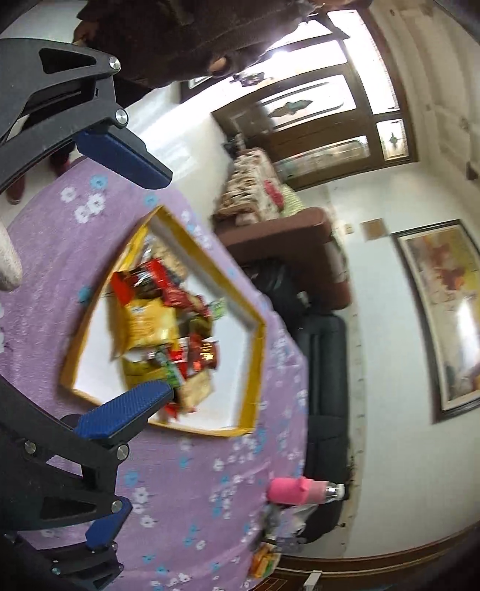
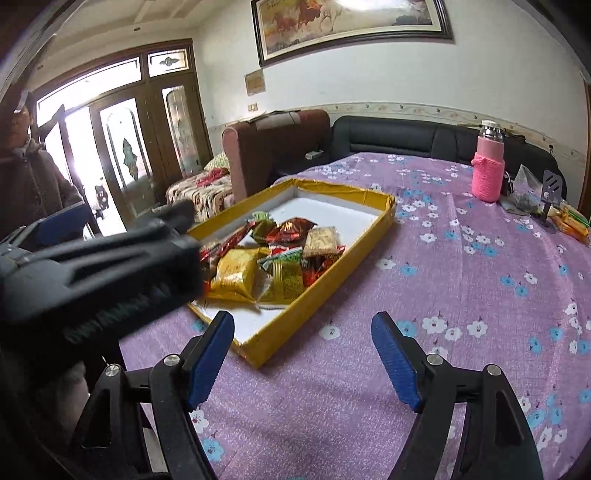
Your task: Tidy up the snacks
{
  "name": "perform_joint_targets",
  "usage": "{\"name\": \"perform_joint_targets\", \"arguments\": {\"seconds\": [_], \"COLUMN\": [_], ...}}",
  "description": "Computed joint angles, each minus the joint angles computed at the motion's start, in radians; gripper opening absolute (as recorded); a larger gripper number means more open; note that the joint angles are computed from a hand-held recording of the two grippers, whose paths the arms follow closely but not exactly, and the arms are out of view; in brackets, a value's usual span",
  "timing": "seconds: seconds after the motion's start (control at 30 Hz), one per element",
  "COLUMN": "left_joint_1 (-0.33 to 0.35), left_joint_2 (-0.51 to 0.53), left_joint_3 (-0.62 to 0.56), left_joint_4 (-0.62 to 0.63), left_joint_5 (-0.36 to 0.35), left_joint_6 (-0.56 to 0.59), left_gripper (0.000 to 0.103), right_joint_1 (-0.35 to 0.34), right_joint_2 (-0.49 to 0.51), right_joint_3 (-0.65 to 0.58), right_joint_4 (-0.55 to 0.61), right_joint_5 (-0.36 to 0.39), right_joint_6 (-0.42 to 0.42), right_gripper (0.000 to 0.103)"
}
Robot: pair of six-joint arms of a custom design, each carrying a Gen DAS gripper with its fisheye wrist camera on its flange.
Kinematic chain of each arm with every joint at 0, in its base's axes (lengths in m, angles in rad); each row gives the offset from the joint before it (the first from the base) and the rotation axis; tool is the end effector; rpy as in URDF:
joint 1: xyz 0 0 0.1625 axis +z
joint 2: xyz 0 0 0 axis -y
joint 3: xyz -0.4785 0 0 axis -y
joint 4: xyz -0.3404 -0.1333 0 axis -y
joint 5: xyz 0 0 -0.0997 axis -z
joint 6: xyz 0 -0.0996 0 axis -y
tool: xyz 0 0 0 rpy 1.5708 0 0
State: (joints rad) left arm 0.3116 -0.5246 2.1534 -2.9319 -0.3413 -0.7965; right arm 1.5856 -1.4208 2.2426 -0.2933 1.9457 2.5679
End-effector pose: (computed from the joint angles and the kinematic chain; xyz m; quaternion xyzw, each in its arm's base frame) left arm -0.3889 -0.3639 0.0038 0.2606 0.7704 -0.4331 0.3887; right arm 0.1017 -0.3316 0.2535 0.1583 -0.8423 0.4256 0.2903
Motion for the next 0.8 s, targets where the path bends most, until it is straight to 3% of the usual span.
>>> {"name": "perform_joint_targets", "arguments": {"seconds": [0.37, 0.8], "left_joint_1": [0.034, 0.065], "left_joint_2": [-0.002, 0.008], "left_joint_3": [-0.023, -0.034], "left_joint_4": [0.057, 0.007], "left_joint_5": [-0.051, -0.084], "left_joint_6": [-0.038, 0.015], "left_gripper": [0.103, 0.103], "right_joint_1": [-0.016, -0.015], "right_joint_2": [0.019, 0.054], "right_joint_3": [-0.013, -0.033], "right_joint_4": [0.018, 0.036], "right_joint_5": [0.012, 0.017], "right_joint_6": [0.018, 0.004], "right_gripper": [0.081, 0.082]}}
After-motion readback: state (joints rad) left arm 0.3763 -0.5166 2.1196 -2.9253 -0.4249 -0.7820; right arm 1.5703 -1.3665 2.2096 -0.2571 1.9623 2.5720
